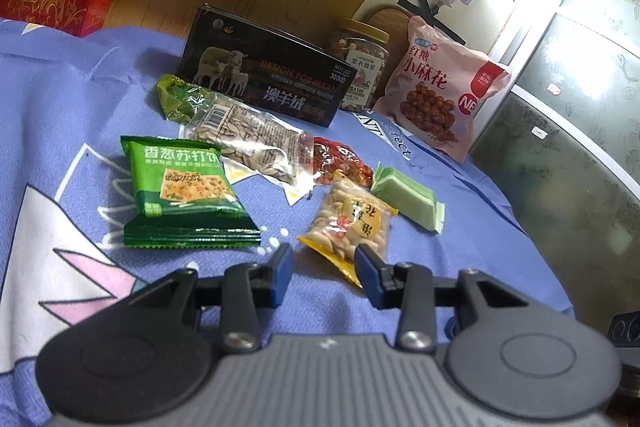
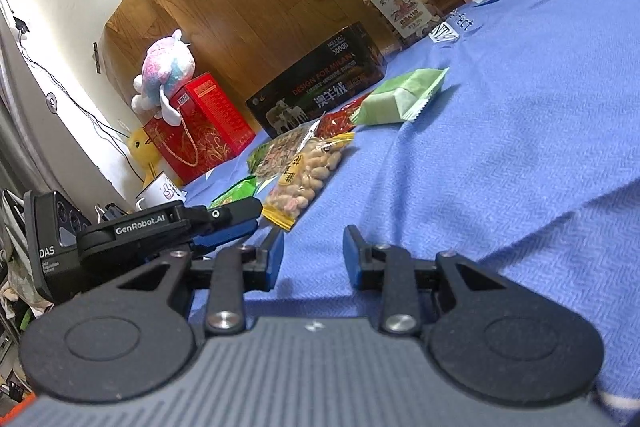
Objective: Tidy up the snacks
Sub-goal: 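Close the left gripper on the peanut bag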
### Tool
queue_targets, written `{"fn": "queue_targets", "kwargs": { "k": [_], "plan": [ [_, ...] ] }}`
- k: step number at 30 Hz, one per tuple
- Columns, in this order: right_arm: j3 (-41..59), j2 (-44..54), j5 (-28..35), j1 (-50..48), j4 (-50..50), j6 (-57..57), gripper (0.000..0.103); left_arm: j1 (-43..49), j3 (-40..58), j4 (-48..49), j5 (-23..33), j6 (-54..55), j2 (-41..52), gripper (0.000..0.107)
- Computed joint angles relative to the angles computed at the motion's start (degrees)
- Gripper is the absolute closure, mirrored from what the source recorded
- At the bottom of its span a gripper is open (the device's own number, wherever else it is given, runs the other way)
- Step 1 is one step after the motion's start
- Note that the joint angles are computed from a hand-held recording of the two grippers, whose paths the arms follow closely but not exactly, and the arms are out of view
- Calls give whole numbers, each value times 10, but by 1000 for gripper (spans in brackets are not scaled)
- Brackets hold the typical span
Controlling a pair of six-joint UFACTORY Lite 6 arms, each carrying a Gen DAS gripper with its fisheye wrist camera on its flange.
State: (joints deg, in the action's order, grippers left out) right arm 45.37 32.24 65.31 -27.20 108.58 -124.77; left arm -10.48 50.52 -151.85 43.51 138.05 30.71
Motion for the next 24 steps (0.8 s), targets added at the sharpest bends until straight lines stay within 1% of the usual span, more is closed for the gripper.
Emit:
{"fn": "queue_targets", "kwargs": {
  "k": [6,8,9,10,12,13,15,17,20,22,24],
  "plan": [
    [-4,0,2,-2,1,-13,67,4,-2,8,4,-13,0,71],
    [-2,-10,-10,-1,-9,-10,68,2,-14,1,-3,-26,-14,70],
    [-2,-21,-22,-1,-13,-14,68,6,-20,7,-8,-39,-24,68],
    [-9,-38,-34,-1,-5,-39,67,9,-33,14,-8,-51,-38,68],
    [-14,-59,-34,-7,15,-96,66,22,-65,41,8,-77,-71,68],
    [-3,-61,-32,-9,14,-101,66,28,-77,56,13,-92,-87,68],
    [48,-53,-38,-4,-9,-73,66,32,-86,74,8,-112,-109,66],
    [101,-39,-58,16,-11,-54,66,29,-73,97,-4,-142,-110,63],
    [223,26,-86,55,-53,24,66,27,-35,167,0,-214,-81,63],
    [298,72,-108,84,-65,70,66,14,-17,169,-17,-221,-64,63],
    [386,132,-130,108,-109,143,65,11,4,181,-20,-231,-39,63]
  ]
}}
